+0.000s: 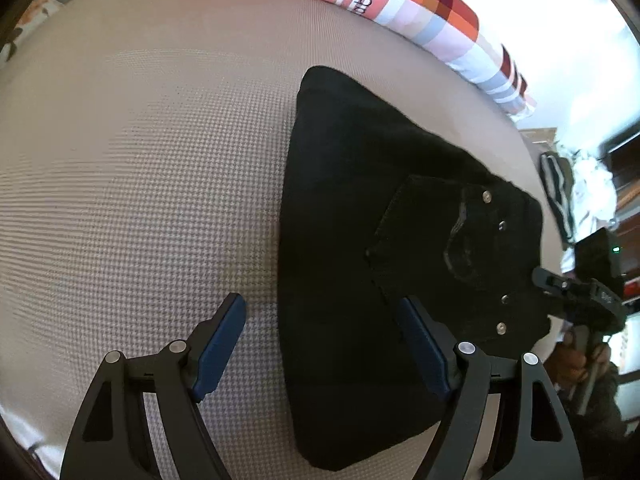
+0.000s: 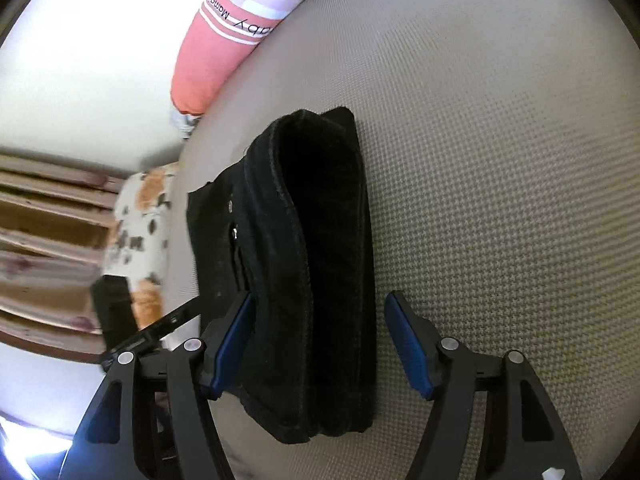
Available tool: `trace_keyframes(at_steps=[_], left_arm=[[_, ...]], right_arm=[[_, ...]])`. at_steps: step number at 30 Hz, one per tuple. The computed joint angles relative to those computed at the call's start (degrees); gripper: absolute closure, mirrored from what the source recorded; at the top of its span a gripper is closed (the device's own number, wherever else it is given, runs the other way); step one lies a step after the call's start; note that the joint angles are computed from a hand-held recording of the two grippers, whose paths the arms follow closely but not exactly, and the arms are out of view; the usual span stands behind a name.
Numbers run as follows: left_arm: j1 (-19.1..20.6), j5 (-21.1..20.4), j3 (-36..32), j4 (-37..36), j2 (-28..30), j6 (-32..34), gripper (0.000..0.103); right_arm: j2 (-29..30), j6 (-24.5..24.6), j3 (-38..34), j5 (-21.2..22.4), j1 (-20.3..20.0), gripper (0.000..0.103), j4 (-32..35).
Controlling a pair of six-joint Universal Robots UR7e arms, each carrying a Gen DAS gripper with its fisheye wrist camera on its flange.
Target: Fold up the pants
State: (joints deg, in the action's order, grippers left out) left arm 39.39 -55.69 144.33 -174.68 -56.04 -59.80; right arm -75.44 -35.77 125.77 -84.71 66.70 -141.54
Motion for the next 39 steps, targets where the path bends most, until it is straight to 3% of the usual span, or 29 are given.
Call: trace_keyframes(at_steps=[6,10,18,27,30,32,35,36,39], left_arm=[[4.29,-6.87,0.51,-9.92,0.42,6.69,0.024],[6.56,-10.94,0.27,-14.27,1.09,10.17,0.024],[9.42,-15.34,-0.38,-16.49,0.72,14.67,0.024],[14.23,-24.09,2.56,-30.31,2.39,17.39,0.024],[15.42,-25.93,2.18,-32.47,3.16,18.91,0.024],[15.0,-24.97,1.88,-32.92,3.77,19.53,0.03],[13.43,-20.82,1.56,-31.48,4.1,19.12,0.052],[13.01,-19.27,1.55,-30.63,4.11,18.33,0.064],[12.68,-18.01,1.9,-31.0,4.61,16.7,0.071]], right_arm=[[0.84,-1.34,-3.03,3.15,-2.13,0.04,6.87],[1.53,-2.05,-3.82,3.35,-1.99,0.043,7.36],[2.72,-2.87,-5.68,2.63,-1.28,0.05,10.11],[4.32,-3.87,-6.8,3.37,-0.84,0.053,11.41],[4.98,-3.25,-6.84,3.79,-0.66,0.058,10.42],[5.53,-2.43,-6.75,4.45,-0.6,0.061,9.28],[5.29,-1.75,-5.72,4.89,-0.64,0.063,7.28],[5.02,-1.76,-5.23,5.02,-0.8,0.063,6.54],[4.38,-1.1,-4.03,4.97,-0.86,0.065,4.79]])
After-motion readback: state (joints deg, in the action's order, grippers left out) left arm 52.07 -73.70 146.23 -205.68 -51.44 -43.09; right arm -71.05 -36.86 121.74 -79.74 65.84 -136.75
